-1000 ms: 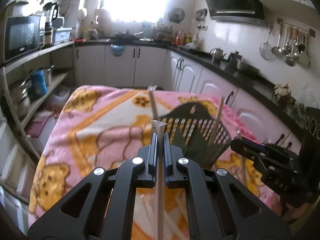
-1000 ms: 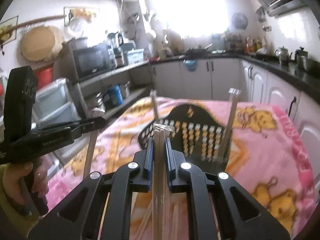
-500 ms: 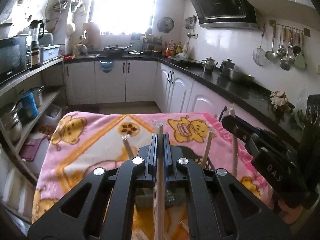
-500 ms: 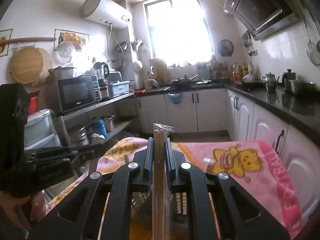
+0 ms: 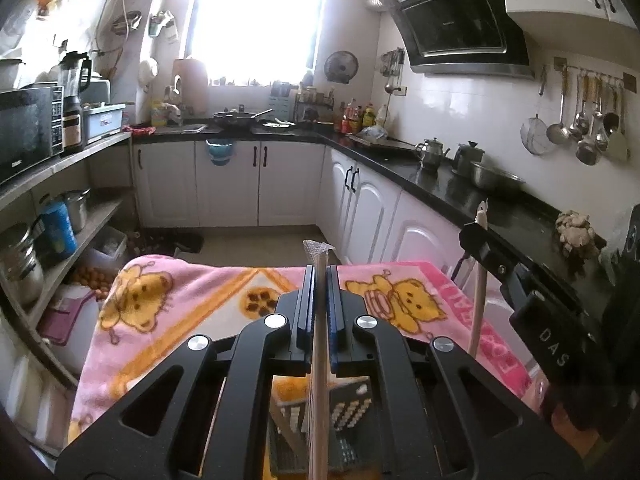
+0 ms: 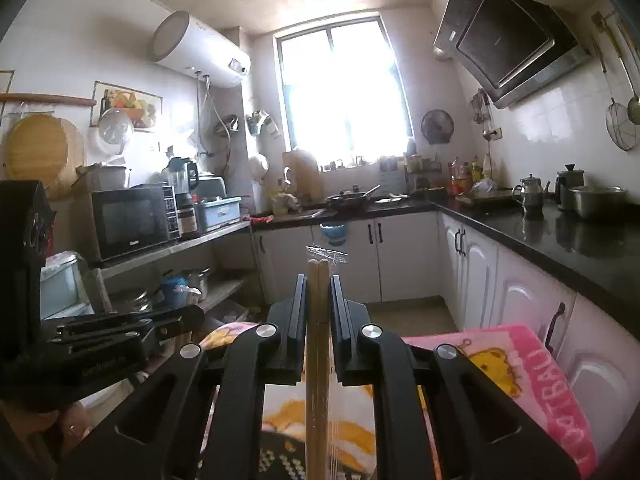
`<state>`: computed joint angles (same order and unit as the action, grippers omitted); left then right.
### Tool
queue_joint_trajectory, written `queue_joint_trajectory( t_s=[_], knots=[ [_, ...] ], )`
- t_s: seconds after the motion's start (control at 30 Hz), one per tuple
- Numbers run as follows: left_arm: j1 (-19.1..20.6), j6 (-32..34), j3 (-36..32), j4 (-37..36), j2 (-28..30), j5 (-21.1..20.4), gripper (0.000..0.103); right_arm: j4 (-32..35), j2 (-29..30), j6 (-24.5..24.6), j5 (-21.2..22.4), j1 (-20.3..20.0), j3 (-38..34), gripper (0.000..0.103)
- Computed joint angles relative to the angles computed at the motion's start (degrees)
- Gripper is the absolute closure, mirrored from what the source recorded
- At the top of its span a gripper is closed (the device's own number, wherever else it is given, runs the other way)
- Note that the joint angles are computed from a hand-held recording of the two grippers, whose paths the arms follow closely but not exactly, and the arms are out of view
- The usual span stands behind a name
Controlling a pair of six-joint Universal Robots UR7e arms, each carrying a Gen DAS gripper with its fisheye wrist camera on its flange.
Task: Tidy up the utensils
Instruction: 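Lift the held chopsticks with both tools and carry them over the caddy, then lower the chopsticks into the caddy slots and open both tools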
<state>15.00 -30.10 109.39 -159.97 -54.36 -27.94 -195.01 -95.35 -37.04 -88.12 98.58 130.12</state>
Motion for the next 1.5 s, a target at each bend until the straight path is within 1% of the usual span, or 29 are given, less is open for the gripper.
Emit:
queue_joint_trajectory(
  t_s=[0.13,0.3,0.4,0.53,0.67,0.77,0.9,1.03,1.2,1.3,1.5],
  knots=[
    [1.2,2.2,-1.3,-1.7,1.2,0.1,0.102,-1.1,2.4,0.6,-0.6,-0.1,-1.6,0.092],
    [2.8,4.0,-1.7,-5.8,3.0,-0.2,0.102,-3.9,5.0,0.4,-1.8,-0.3,-1.7,0.092],
    [3.5,4.6,-1.3,-8.6,4.1,-0.4,0.102,-6.9,6.7,-0.4,-3.4,-0.4,-1.0,0.092],
    [3.9,6.9,-0.1,-14.3,5.5,0.5,0.102,-11.4,8.6,-0.8,-5.0,-1.0,0.6,0.092],
    [3.8,10.1,0.1,-20.2,7.1,1.4,0.102,-15.0,9.6,0.0,-5.0,-2.2,2.2,0.092],
    [4.1,11.5,-0.3,-22.9,8.0,1.6,0.102,-17.8,10.2,-0.3,-4.8,-2.7,3.1,0.092],
    [4.6,13.3,-1.1,-26.0,9.2,1.3,0.102,-19.7,10.3,-0.7,-4.6,-3.0,4.1,0.092],
    [4.8,14.3,-0.8,-27.2,10.1,0.8,0.102,-19.3,9.8,-1.3,-4.5,-3.3,4.6,0.092],
    [5.1,10.9,1.6,-25.4,9.2,-0.8,0.102,-16.3,7.4,-0.7,-3.4,-4.9,5.8,0.092],
    [5.1,8.0,2.9,-22.0,7.8,-1.7,0.102,-13.9,5.7,0.2,-2.5,-5.6,6.3,0.092],
    [4.2,4.9,4.5,-17.2,5.2,-2.2,0.102,-11.2,3.4,0.5,-2.1,-6.0,7.1,0.092]
  ],
)
